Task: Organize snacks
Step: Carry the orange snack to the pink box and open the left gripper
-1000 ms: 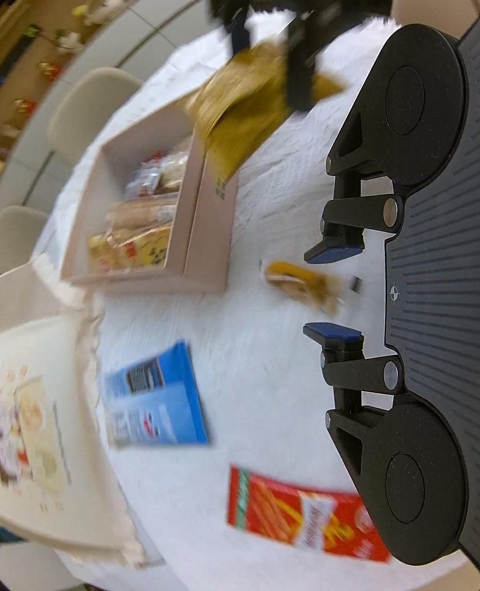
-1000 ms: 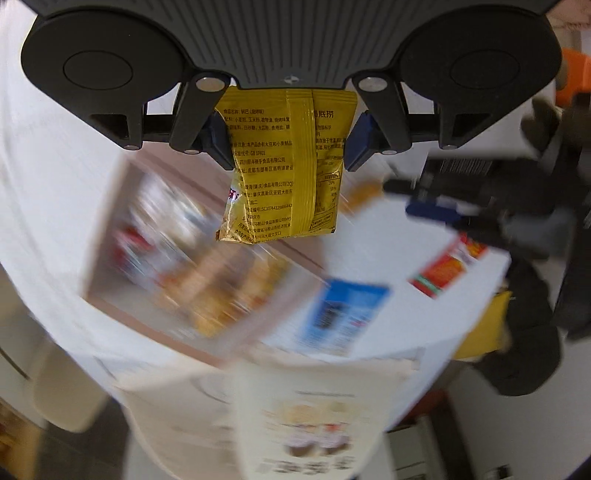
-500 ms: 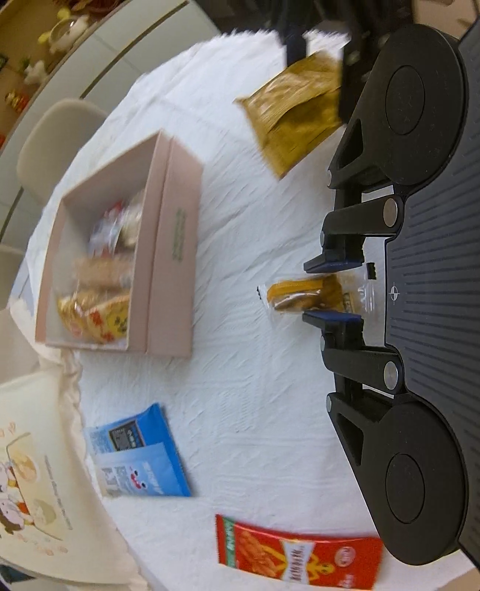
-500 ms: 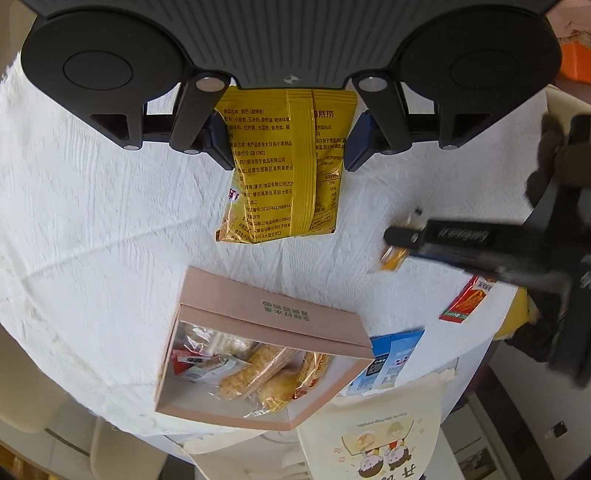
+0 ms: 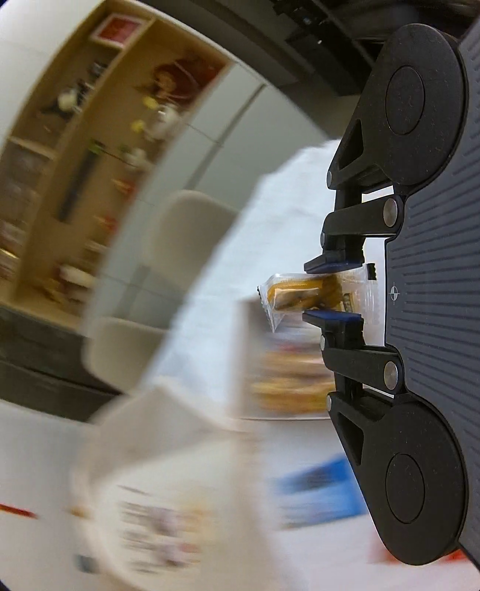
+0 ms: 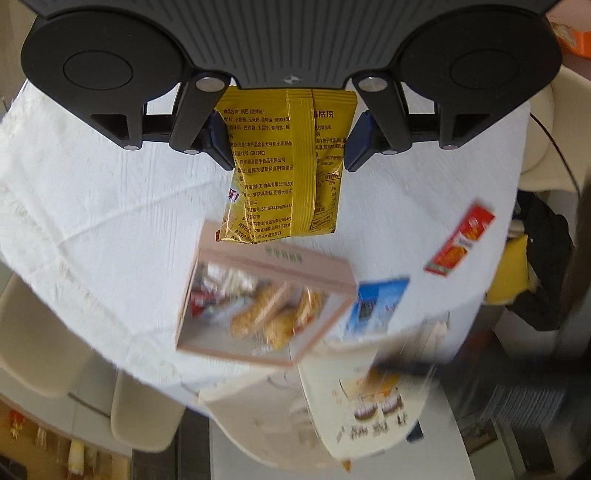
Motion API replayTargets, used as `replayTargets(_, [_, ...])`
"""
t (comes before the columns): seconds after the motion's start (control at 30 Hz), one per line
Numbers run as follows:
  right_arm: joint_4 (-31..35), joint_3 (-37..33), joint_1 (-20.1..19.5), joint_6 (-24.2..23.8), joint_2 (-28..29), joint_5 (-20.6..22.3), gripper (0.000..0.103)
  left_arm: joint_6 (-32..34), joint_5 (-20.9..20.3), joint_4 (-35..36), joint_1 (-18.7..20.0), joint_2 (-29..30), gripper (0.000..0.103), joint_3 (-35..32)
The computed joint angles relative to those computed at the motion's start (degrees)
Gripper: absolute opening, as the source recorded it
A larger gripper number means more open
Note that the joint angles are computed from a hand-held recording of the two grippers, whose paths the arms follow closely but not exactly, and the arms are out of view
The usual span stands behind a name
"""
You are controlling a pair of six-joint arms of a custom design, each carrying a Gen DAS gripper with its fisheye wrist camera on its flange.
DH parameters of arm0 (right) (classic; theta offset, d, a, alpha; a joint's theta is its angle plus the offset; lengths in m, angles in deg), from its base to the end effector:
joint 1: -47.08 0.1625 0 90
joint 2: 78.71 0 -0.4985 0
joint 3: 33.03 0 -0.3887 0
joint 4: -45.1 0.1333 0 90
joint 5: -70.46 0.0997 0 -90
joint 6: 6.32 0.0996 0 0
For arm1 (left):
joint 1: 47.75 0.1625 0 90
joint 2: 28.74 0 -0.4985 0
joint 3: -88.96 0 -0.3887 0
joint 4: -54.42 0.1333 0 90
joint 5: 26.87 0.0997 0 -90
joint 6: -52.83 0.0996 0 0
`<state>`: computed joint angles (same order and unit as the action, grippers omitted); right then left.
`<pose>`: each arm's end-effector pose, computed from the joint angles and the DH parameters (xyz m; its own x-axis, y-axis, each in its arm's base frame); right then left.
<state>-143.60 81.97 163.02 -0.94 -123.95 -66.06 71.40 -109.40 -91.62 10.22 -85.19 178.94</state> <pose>0.3199 -0.5182 0.1400 -0.8049 0.0885 0.5868 -0.3087 0.7821 -0.5413 -0.2629 -0.6960 0.3102 -0.6658 0.7079 -0.2358 0.7405 0.5884 -0.3247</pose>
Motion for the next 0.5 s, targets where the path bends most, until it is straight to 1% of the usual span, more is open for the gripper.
replayTargets(0.03, [-0.7,-0.2,0.2,-0.8,0.1,-0.3,0.064,0.3,-0.8,0.0,-0.3,1.7,0.027,-2.6])
replayTargets(0.1, [-1.9,-0.5,0.5,-1.9,0.2,-0.9,0.064,-2.4,-2.1,4.3,-0.3,5.9,0.03,-9.6])
replayTargets(0.13, [-2.2,-0.6,0.7,-2.1,0.2,-1.2,0.064,-4.2,-1.7,5.1,-0.2,7.6,0.03,-12.2])
replayTargets(0.17, [-2.4,-0.6,0.7,-2.2,0.2,-1.5,0.064,-5.2,-0.9,4.0,-0.1,8.5,0.03,-12.9])
replayTargets(0.23, [-3.0,-0.3,0.6,-2.5,-0.1,-2.0,0.064,-5.0,0.2,0.2,0.0,8.7,0.03,-11.8])
replayTargets(0.27, [-3.4,-0.1,0.5,-2.6,-0.4,-2.2,0.064,-5.3,-0.2,-0.7,0.4,8.3,0.03,-11.0])
replayTargets(0.33, [-3.9,0.4,-0.2,-2.3,-1.0,-2.2,0.065,-7.6,-1.9,-1.7,1.6,6.5,0.03,-8.3])
replayTargets(0.4, [-3.3,0.0,-1.0,-1.9,-1.6,-2.5,0.065,-10.5,-1.8,-2.7,3.0,4.5,0.03,-4.7])
replayTargets(0.43, [-3.5,-0.4,-1.2,-2.5,-1.7,-2.7,0.065,-12.1,-1.1,-3.1,3.8,3.4,0.03,-2.8])
replayTargets(0.5, [-4.6,-2.2,-1.5,-5.2,-1.9,-2.6,0.065,-15.3,0.1,-2.6,5.5,1.6,0.03,0.6])
